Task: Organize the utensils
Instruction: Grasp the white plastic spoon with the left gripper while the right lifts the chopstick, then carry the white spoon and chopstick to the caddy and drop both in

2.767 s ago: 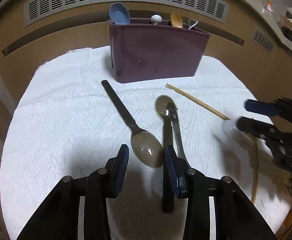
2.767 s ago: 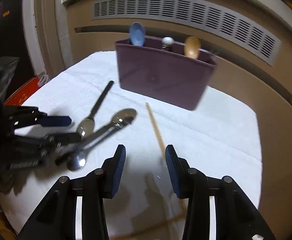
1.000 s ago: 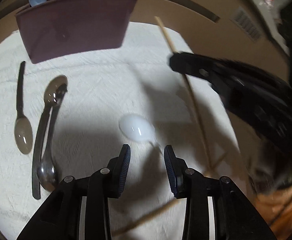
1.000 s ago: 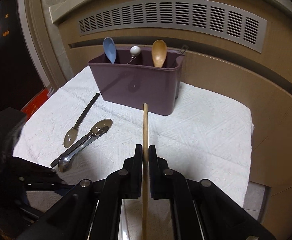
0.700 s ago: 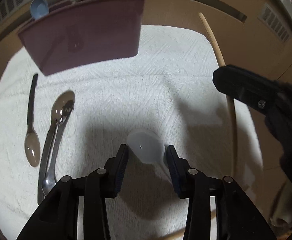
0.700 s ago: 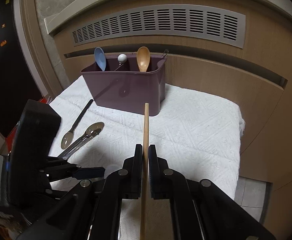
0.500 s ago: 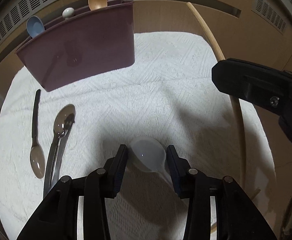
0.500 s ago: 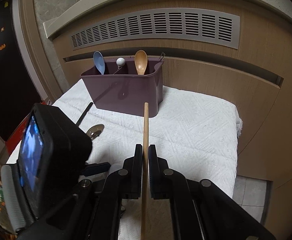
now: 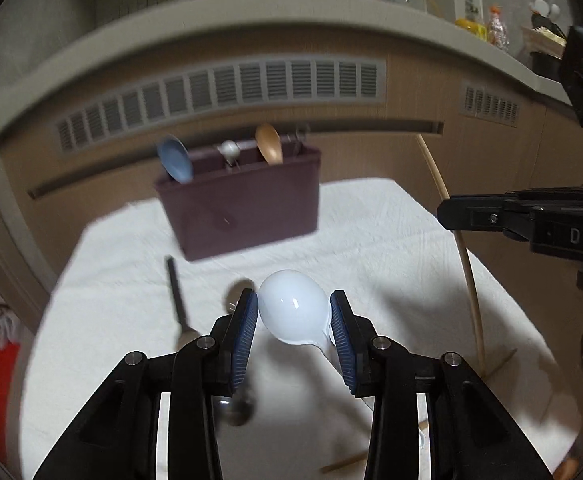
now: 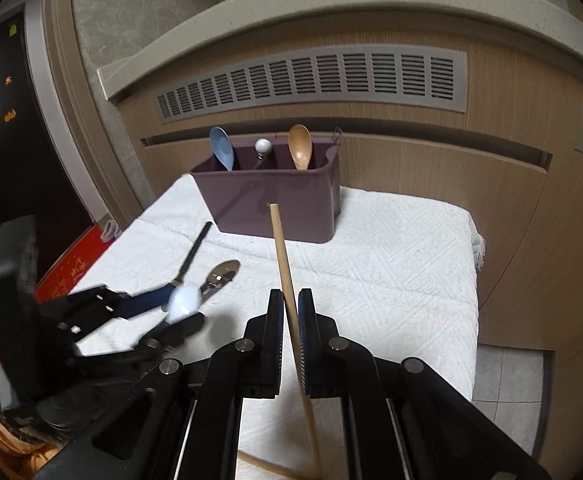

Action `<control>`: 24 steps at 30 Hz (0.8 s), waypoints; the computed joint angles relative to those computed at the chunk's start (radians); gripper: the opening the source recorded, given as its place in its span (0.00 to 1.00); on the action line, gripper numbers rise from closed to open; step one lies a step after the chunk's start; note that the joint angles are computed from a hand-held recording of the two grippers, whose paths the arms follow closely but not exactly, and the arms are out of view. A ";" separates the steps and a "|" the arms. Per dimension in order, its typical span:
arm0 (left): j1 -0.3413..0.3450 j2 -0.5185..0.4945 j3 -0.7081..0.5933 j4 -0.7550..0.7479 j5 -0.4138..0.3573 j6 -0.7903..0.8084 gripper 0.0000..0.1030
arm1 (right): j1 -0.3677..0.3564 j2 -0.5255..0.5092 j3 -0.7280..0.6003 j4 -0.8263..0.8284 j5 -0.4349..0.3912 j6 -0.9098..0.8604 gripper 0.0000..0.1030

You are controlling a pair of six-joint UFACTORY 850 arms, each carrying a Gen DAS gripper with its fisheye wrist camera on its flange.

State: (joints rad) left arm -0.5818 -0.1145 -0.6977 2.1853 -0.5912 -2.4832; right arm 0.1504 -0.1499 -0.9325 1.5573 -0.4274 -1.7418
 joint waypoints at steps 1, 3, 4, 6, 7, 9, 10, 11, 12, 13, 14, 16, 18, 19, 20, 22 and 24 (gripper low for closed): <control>-0.005 0.021 0.019 -0.005 -0.031 0.014 0.37 | 0.002 0.010 0.005 0.006 -0.002 -0.001 0.07; -0.022 0.060 0.054 -0.008 -0.099 0.029 0.37 | 0.010 0.029 0.015 0.033 0.005 -0.019 0.06; -0.026 0.077 0.067 -0.001 -0.124 0.031 0.37 | 0.013 0.039 0.019 0.039 0.001 -0.021 0.05; -0.035 0.114 0.094 0.008 -0.179 0.037 0.37 | 0.018 0.061 0.030 0.077 0.004 -0.051 0.05; -0.038 0.138 0.108 0.008 -0.197 0.045 0.37 | 0.021 0.073 0.035 0.095 0.006 -0.068 0.05; -0.037 0.171 0.129 0.011 -0.222 0.044 0.37 | 0.030 0.105 0.045 0.136 0.011 -0.105 0.04; -0.033 0.190 0.135 0.008 -0.224 0.048 0.37 | 0.034 0.114 0.047 0.141 0.014 -0.112 0.04; -0.027 0.205 0.137 0.004 -0.220 0.051 0.37 | 0.043 0.126 0.046 0.128 0.026 -0.110 0.04; -0.018 0.215 0.137 -0.005 -0.205 0.059 0.37 | 0.054 0.130 0.043 0.124 0.045 -0.113 0.04; -0.014 0.226 0.137 -0.022 -0.193 0.071 0.38 | 0.063 0.128 0.037 0.102 0.066 -0.099 0.04; -0.006 0.232 0.138 -0.039 -0.178 0.080 0.38 | 0.072 0.112 0.021 0.039 0.079 -0.053 0.04; 0.014 0.228 0.131 -0.074 -0.146 0.101 0.38 | 0.078 0.072 -0.008 -0.089 0.082 0.062 0.05; 0.034 0.215 0.126 -0.096 -0.116 0.105 0.38 | 0.094 0.011 -0.045 -0.189 0.127 0.152 0.12; 0.043 0.206 0.124 -0.094 -0.103 0.098 0.38 | 0.100 -0.025 -0.065 -0.233 0.145 0.202 0.20; 0.052 0.201 0.128 -0.086 -0.093 0.085 0.38 | 0.103 -0.061 -0.087 -0.282 0.158 0.263 0.22; 0.073 0.185 0.135 -0.060 -0.080 0.054 0.38 | 0.109 -0.123 -0.129 -0.387 0.161 0.383 0.23; 0.088 0.167 0.138 -0.022 -0.081 0.015 0.38 | 0.125 -0.189 -0.176 -0.491 0.177 0.494 0.23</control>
State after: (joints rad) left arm -0.4943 0.0521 -0.5598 2.1631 -0.6719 -2.4681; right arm 0.2753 -0.3393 -1.1082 1.0659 -0.2504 -1.2476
